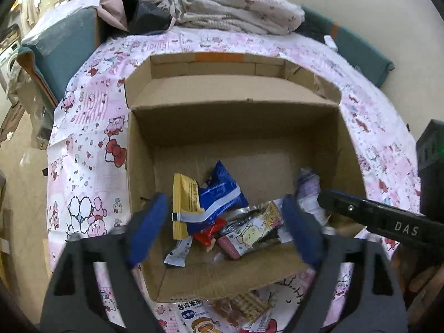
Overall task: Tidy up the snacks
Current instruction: 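Move both grippers back to the remaining snacks on the bedspread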
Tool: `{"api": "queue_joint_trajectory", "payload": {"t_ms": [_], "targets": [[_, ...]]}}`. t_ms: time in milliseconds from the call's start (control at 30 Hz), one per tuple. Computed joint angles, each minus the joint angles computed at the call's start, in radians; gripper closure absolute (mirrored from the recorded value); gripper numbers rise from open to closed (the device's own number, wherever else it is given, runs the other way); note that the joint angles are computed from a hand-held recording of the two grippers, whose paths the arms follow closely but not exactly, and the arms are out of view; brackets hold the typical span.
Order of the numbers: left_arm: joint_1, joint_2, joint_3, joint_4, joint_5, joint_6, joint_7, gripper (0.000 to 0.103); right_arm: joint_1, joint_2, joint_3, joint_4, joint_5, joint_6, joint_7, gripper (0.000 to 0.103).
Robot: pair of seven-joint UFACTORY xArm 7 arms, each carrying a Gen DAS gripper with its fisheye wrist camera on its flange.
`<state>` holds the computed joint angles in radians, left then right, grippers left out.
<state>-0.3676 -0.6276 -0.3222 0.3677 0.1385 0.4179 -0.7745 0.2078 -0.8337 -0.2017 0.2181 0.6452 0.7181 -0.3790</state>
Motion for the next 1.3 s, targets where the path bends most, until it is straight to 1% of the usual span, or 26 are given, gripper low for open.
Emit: {"api": "queue_joint_trajectory", "payload": {"t_ms": [33, 67, 200, 300, 400, 467, 533, 600, 633, 667, 733, 800, 867, 933, 1033, 1133, 1233, 1300], "targets": [[0.000, -0.007, -0.002, -0.001, 0.003, 0.002, 0.000, 0.010, -0.008, -0.007, 0.001, -0.002, 0.002, -0.002, 0.010, 0.027], [0.000, -0.016, -0.005, -0.002, 0.007, 0.011, 0.001, 0.010, -0.011, -0.013, 0.002, -0.004, 0.005, -0.008, 0.016, 0.024], [-0.026, -0.074, 0.012, -0.019, -0.008, 0.053, 0.019, 0.010, -0.016, -0.051, -0.006, -0.012, 0.001, 0.000, 0.020, 0.023], [-0.043, -0.144, 0.021, -0.035, -0.026, 0.107, 0.025, 0.010, -0.031, -0.108, -0.007, -0.024, -0.019, 0.035, 0.033, 0.023], [-0.046, -0.204, 0.015, -0.034, -0.034, 0.182, 0.025, 0.010, -0.059, -0.207, 0.000, -0.046, -0.049, 0.106, 0.065, 0.022], [-0.058, -0.252, 0.017, -0.035, -0.044, 0.232, 0.030, 0.010, -0.083, -0.290, 0.001, -0.062, -0.076, 0.163, 0.087, 0.019], [-0.073, -0.311, 0.019, -0.042, -0.056, 0.285, 0.035, 0.010, -0.106, -0.375, 0.003, -0.076, -0.099, 0.219, 0.113, 0.010], [-0.075, -0.388, 0.008, -0.048, -0.064, 0.362, 0.022, 0.010, -0.126, -0.440, -0.001, -0.085, -0.118, 0.280, 0.145, 0.006], [-0.077, -0.421, 0.007, -0.041, -0.072, 0.421, 0.016, 0.010, -0.140, -0.480, -0.008, -0.093, -0.128, 0.317, 0.158, 0.006], [-0.081, -0.444, 0.011, -0.039, -0.081, 0.451, 0.016, 0.010, -0.155, -0.522, -0.013, -0.101, -0.139, 0.353, 0.170, 0.006], [-0.090, -0.488, 0.017, -0.038, -0.094, 0.493, 0.025, 0.010, -0.183, -0.585, -0.025, -0.110, -0.153, 0.413, 0.193, 0.005], [-0.087, -0.509, 0.001, -0.033, -0.090, 0.527, 0.037, 0.010, -0.208, -0.623, -0.044, -0.116, -0.161, 0.451, 0.203, 0.005], [-0.088, -0.505, -0.009, -0.032, -0.097, 0.550, 0.043, 0.010, -0.234, -0.644, -0.051, -0.121, -0.171, 0.477, 0.213, 0.005], [-0.098, -0.495, -0.009, -0.037, -0.117, 0.564, 0.043, 0.010, -0.242, -0.636, -0.047, -0.123, -0.172, 0.481, 0.221, 0.005], [-0.133, -0.474, 0.001, -0.067, -0.150, 0.554, 0.064, 0.010, -0.248, -0.624, -0.039, -0.129, -0.177, 0.486, 0.225, 0.005], [-0.155, -0.430, 0.001, -0.096, -0.158, 0.548, 0.089, 0.010, -0.249, -0.615, -0.033, -0.137, -0.177, 0.491, 0.233, 0.005], [-0.163, -0.417, 0.026, -0.146, -0.220, 0.546, 0.034, 0.010, -0.244, -0.623, -0.018, -0.145, -0.168, 0.501, 0.253, 0.005], [-0.169, -0.408, 0.048, -0.185, -0.279, 0.534, -0.026, 0.019, -0.229, -0.624, -0.002, -0.148, -0.168, 0.495, 0.255, 0.005]]}}
